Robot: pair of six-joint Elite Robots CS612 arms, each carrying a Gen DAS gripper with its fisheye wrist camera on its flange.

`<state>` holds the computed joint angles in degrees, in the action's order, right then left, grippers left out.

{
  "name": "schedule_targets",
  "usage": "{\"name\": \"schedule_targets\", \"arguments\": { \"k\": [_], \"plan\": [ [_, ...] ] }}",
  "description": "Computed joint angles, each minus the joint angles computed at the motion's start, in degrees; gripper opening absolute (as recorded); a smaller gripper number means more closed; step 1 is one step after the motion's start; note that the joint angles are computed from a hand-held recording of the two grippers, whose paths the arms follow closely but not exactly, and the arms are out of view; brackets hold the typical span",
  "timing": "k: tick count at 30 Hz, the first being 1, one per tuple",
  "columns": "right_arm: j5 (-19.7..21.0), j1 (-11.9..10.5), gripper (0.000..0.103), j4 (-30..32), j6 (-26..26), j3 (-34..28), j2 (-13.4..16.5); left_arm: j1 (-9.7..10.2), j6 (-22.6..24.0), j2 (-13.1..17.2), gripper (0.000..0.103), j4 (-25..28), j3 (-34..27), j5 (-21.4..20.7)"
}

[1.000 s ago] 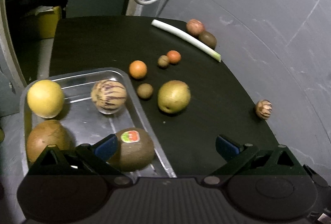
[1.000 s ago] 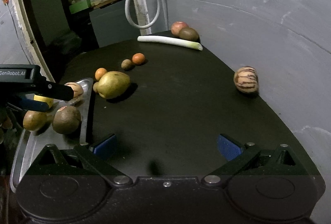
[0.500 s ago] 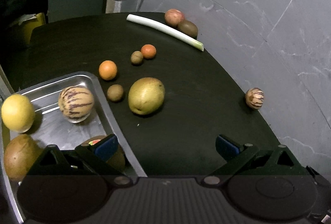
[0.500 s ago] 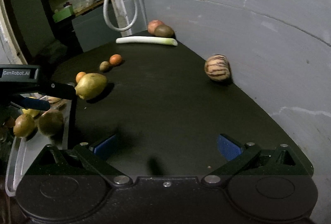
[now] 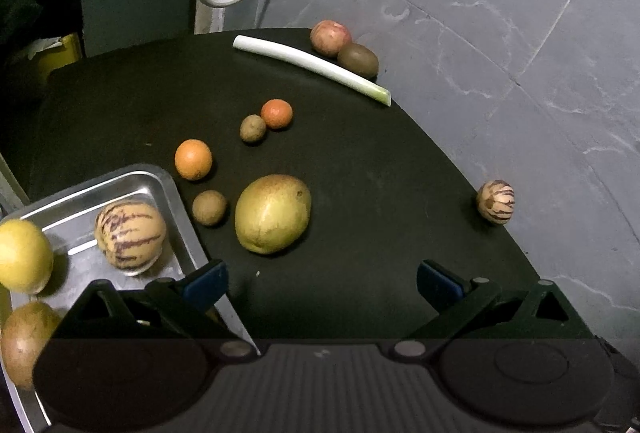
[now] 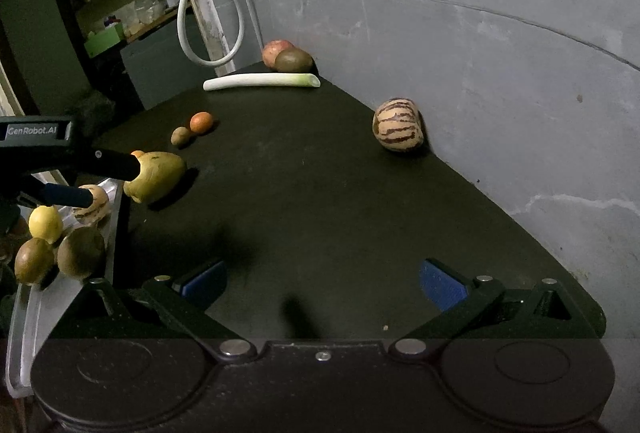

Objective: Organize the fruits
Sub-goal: 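Move both open tools back toward the fruits, the right toward the small striped pepino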

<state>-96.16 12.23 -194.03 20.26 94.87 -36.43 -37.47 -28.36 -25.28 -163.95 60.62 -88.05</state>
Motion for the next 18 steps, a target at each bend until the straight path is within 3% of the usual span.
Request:
{"name": "schedule_targets", "arguments": {
  "k": [18],
  "plan": [
    [-0.7, -0.8, 0.102, 0.2, 0.8, -5.7, 2.9, 0.54, 9.0, 5.5, 0.102, 5.1, -11.9, -3.0]
  ]
}}
